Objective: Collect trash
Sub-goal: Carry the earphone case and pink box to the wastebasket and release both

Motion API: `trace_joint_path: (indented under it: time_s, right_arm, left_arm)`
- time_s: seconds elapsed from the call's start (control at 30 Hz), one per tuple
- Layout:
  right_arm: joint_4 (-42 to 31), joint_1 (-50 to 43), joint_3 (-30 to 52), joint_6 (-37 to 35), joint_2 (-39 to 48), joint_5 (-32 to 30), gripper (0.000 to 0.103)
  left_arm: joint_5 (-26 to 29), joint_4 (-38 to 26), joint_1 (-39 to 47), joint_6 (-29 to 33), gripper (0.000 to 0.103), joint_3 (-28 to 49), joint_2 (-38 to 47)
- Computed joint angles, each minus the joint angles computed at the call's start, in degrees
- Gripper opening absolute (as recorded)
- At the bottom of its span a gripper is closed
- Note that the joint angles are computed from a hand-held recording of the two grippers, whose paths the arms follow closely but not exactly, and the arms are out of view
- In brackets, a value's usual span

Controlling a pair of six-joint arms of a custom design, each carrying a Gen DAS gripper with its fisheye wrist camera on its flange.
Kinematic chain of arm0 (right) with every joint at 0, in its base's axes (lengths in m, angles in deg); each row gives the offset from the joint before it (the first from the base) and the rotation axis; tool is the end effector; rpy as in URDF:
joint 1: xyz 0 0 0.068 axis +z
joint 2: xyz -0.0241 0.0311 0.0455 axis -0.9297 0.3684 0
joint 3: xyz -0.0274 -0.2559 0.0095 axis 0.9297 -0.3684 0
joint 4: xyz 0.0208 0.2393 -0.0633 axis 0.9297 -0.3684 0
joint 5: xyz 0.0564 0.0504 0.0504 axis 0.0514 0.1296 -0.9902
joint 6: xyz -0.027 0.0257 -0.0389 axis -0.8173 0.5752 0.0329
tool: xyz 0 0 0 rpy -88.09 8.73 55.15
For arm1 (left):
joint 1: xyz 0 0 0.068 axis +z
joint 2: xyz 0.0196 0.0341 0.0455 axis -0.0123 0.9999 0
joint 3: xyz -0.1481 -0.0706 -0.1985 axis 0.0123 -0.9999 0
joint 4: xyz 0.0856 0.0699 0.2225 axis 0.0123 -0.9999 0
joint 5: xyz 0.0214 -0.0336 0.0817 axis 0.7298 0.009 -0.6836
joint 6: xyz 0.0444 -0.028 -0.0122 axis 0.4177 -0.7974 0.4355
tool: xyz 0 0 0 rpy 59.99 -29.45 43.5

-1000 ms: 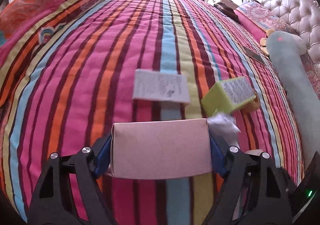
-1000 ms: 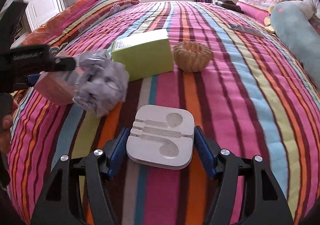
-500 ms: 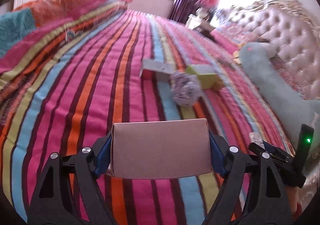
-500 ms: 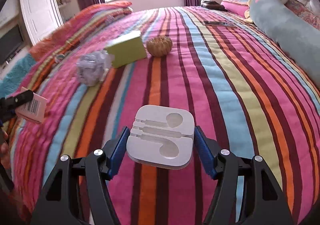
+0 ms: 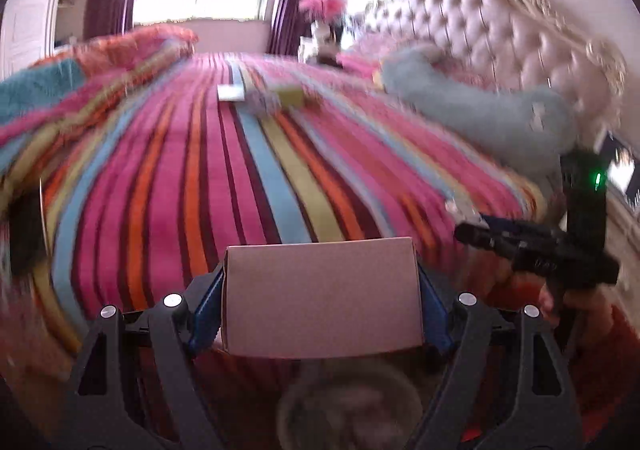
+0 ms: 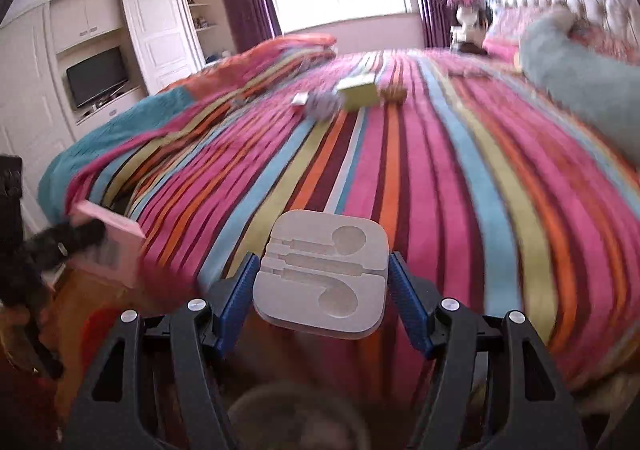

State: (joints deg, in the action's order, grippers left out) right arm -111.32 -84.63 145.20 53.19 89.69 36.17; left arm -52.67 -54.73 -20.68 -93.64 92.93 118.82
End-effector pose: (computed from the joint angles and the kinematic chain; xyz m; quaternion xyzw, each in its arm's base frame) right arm 0.2740 -0.0559 0.4404 -0.1545 0.8713 0.1983 0.4215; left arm 0.1727 -0.0632 0.4413 0.0709 0.8790 -0.1315 0.4527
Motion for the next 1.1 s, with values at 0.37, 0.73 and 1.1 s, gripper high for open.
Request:
trace_joint_path:
  time_s: [0.37,0.73,1.1]
  right_arm:
    - [4.62,2.05,-42.03,-3.37,-13.25,13.21,0.062]
    - [14.28,13.08,-49.75,2.53,-5.17,20.33,0.062]
    - [15.82,13.01,-54.78,1.08,-7.14,22.3,0.064]
  left_arm:
    - [-1.18,2.49,-13.79,-9.88,0.078,-32.8,2.63]
    - [6.17,10.41,-13.43,-11.14,0.078,-39.92,14.32]
    - [7.07,10.58,-12.22,-11.78,0.091,-39.99,14.64]
